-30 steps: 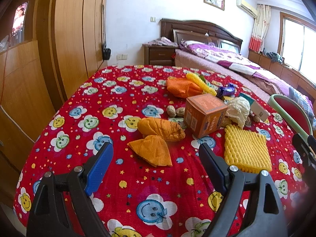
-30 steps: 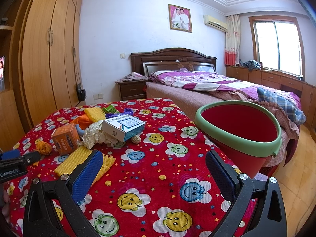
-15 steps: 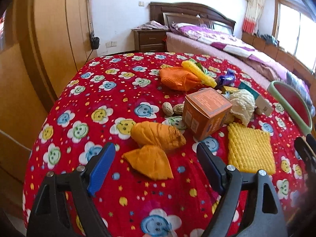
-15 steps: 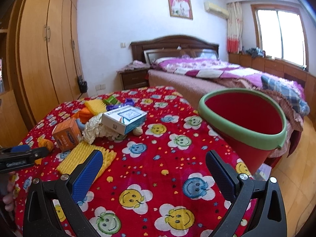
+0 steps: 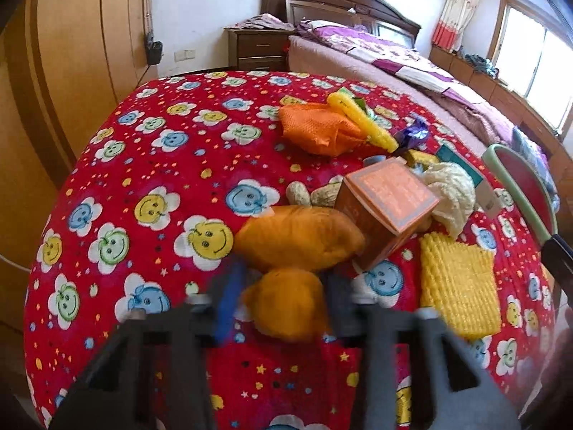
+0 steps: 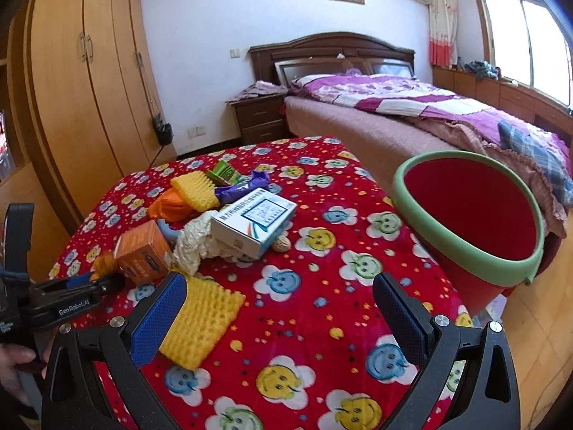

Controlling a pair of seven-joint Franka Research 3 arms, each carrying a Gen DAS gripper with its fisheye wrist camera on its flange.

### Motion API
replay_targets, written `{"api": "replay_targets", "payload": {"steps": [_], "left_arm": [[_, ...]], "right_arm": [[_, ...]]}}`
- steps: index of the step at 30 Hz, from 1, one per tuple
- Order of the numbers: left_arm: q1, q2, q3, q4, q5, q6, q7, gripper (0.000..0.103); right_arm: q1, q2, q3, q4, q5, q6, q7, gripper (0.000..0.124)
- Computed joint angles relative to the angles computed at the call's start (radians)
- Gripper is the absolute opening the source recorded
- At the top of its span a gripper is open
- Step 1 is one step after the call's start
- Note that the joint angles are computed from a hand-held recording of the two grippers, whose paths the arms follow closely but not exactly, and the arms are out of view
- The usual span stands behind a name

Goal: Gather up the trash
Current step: 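Grasp the orange cloth with the left tool while the right tool grasps the white medicine box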

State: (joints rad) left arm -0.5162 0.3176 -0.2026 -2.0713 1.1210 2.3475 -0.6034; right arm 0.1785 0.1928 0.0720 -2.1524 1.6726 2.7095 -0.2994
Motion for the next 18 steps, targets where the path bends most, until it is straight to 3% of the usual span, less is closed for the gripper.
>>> {"api": "replay_targets", "payload": {"steps": [4, 10, 14, 18], "left_arm": [[0.02, -0.028, 0.008, -0.028, 0.032, 0.057, -0.015, 0.016], [0.037, -0.063, 0.004, -0.04, 0.067, 0.064, 0.003, 0.015], [0.05, -0.083, 0.0, -0.029, 0.084, 0.052, 0.042, 0.015], [0.077, -0.086, 0.011, -0.015, 0.143, 0.092, 0.043, 0.015]], "right_arm": [[0.007, 0.01, 0.007, 0.026, -0.078, 0.007, 0.096, 0.103], [0.012, 0.043, 0.022, 0.071, -0.179, 0.021, 0.236, 0.103], [0.023, 0.088, 0.035, 0.117, -0.302, 0.056, 0.416, 0.103], [0.024, 0.135, 0.049, 0.166, -0.44, 0.065, 0.616, 0.103]]}}
